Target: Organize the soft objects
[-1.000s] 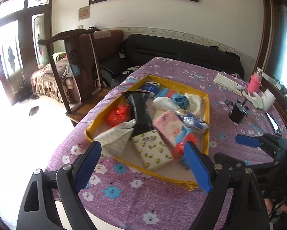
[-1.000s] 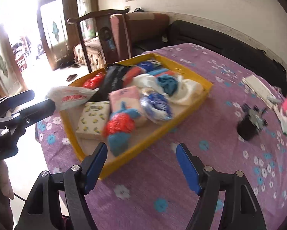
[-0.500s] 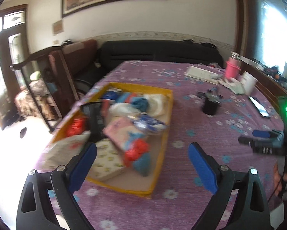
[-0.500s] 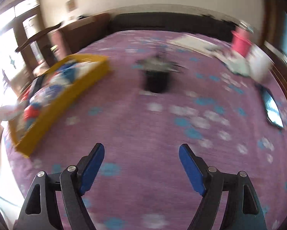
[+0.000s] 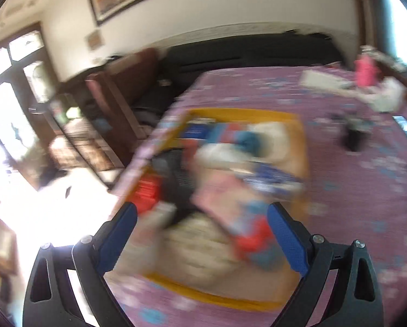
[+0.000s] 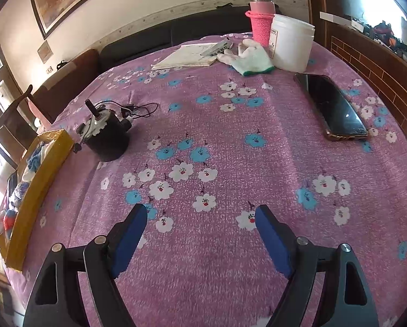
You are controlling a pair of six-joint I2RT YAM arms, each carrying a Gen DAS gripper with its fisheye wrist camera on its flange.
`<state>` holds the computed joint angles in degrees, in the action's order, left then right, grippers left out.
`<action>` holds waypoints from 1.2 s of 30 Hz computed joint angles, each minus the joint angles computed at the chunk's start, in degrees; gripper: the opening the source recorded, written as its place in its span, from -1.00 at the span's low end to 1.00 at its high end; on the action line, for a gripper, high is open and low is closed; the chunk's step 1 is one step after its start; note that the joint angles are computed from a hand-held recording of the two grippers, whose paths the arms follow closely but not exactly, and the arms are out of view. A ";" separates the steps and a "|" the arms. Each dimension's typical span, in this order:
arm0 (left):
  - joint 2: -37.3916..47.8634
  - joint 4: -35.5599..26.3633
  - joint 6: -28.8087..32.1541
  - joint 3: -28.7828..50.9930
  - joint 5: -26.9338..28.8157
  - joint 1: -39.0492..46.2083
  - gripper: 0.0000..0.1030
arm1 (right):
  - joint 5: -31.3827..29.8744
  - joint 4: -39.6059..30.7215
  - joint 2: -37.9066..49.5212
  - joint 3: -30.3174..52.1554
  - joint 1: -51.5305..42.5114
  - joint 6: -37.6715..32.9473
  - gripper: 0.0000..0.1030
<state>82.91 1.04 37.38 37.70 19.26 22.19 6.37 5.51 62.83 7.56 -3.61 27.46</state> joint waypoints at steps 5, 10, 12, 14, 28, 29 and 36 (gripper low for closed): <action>11.20 0.84 -4.71 10.76 -8.99 2.32 0.87 | -0.38 3.81 1.32 -1.49 -1.17 0.09 0.64; 23.20 0.97 -1.48 15.22 -18.00 -2.20 0.87 | -0.36 4.79 3.08 -1.16 -0.89 0.11 0.68; 24.37 -0.18 -0.99 15.99 -17.06 -3.01 0.87 | 0.25 4.82 2.79 -1.33 -0.43 0.33 0.68; 22.68 -4.11 -1.42 17.18 -13.38 -2.24 0.86 | 0.38 4.85 2.80 -1.45 -0.51 0.42 0.68; 21.36 9.74 2.80 10.78 -23.38 -16.19 0.87 | 1.36 5.26 4.67 -0.83 0.56 0.37 0.74; 21.08 12.35 3.37 9.92 -23.68 -16.77 0.86 | 1.39 5.31 4.63 -0.91 0.42 0.46 0.74; 13.87 1.97 1.68 14.52 -15.70 -4.92 0.83 | -0.59 5.81 4.37 -1.22 -1.02 -0.42 0.79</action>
